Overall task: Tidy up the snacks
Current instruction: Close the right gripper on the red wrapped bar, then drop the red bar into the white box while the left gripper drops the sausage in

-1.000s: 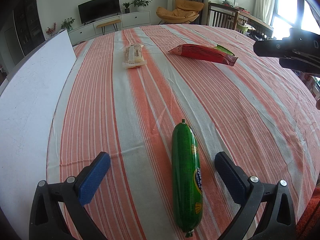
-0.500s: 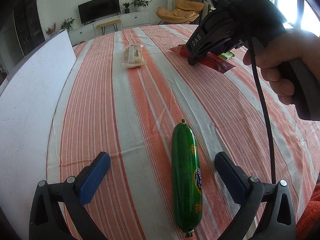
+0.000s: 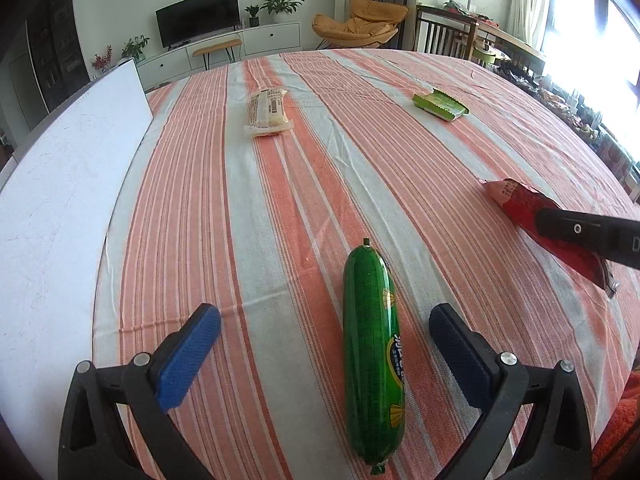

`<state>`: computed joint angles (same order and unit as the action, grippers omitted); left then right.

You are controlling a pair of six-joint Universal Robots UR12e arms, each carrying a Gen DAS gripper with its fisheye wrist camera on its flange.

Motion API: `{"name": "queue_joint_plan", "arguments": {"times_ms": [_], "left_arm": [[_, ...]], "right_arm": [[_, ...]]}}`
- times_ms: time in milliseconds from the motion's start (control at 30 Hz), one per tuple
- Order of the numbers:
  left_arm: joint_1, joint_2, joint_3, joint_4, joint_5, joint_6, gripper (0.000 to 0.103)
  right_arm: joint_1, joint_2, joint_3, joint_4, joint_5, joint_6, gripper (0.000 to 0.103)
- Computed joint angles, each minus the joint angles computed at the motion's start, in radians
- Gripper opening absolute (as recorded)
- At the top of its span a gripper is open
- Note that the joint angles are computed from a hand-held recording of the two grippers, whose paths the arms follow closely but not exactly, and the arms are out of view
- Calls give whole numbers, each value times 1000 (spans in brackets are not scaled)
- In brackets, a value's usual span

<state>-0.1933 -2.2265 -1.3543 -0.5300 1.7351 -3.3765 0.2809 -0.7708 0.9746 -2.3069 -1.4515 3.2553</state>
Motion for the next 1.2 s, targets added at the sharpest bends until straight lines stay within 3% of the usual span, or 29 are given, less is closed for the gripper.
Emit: {"name": "queue_joint_plan", "arguments": {"times_ms": [167, 333, 367, 500, 567, 767, 900, 1000, 1100, 1200], "left_arm": [[0, 0, 0, 0, 0, 0, 103], [0, 0, 0, 1, 0, 0, 103], [0, 0, 0, 1, 0, 0, 103], [0, 0, 0, 1, 0, 0, 103], [0, 0, 0, 1, 0, 0, 103], [0, 0, 0, 1, 0, 0, 103], [1, 0, 2, -5, -5, 4, 103], [6, -2, 30, -82, -40, 31, 103], [7, -4, 66, -179, -76, 66, 100], [0, 2, 63, -169, -86, 99, 73]], "right_arm": [[21, -70, 157, -129, -103, -6, 25], [26, -68, 166, -170, -116, -2, 31], [26, -67, 167, -166, -115, 4, 40], [26, -61, 164, -163, -114, 22, 51], [28, -62, 167, -165, -119, 19, 62], [40, -55, 158, -153, -155, -19, 72], [40, -56, 160, -151, -153, -20, 73], [26, -58, 141, -87, -82, 2, 80], [11, -33, 36, 133, 4, 11, 83], [7, -5, -34, 210, 11, -29, 81]]}}
